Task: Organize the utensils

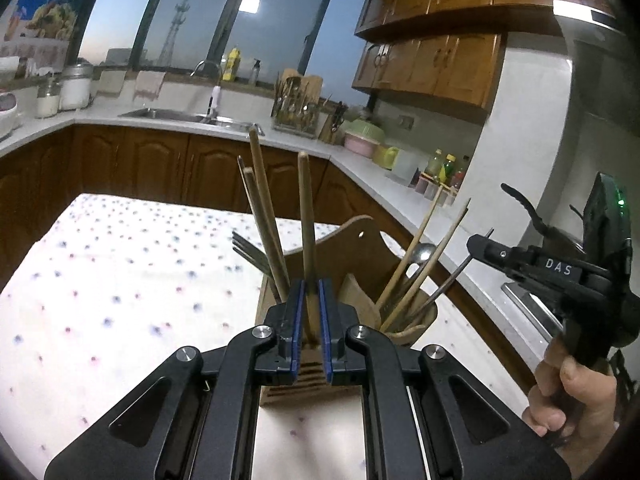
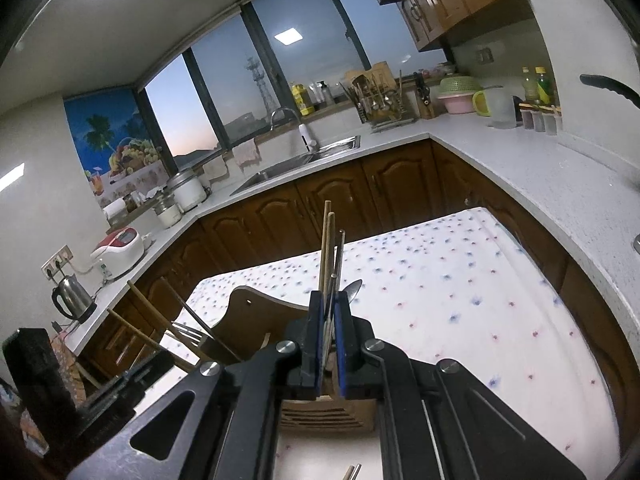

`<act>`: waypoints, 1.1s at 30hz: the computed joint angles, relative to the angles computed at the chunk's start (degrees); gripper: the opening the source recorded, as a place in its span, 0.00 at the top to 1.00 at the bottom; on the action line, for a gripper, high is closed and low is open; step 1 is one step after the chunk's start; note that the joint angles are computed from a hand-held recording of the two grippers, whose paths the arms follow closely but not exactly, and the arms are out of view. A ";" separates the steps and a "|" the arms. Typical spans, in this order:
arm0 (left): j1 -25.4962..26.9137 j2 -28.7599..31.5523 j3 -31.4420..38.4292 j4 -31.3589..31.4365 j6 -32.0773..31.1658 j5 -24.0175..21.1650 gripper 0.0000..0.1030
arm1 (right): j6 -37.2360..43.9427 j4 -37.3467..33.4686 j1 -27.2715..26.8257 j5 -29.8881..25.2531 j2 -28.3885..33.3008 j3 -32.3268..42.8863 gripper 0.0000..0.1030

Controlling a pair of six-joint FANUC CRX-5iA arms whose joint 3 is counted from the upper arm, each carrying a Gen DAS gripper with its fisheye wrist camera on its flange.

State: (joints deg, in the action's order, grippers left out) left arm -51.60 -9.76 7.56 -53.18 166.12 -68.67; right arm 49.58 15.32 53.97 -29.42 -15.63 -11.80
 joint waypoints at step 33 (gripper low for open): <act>-14.23 2.81 4.42 -9.47 8.37 -17.84 0.11 | -5.96 2.53 1.61 7.32 -10.40 -8.28 0.08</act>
State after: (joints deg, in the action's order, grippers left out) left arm -65.84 -6.95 11.99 -62.65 174.49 -86.51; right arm 43.62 17.86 55.58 -22.11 -26.03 -20.08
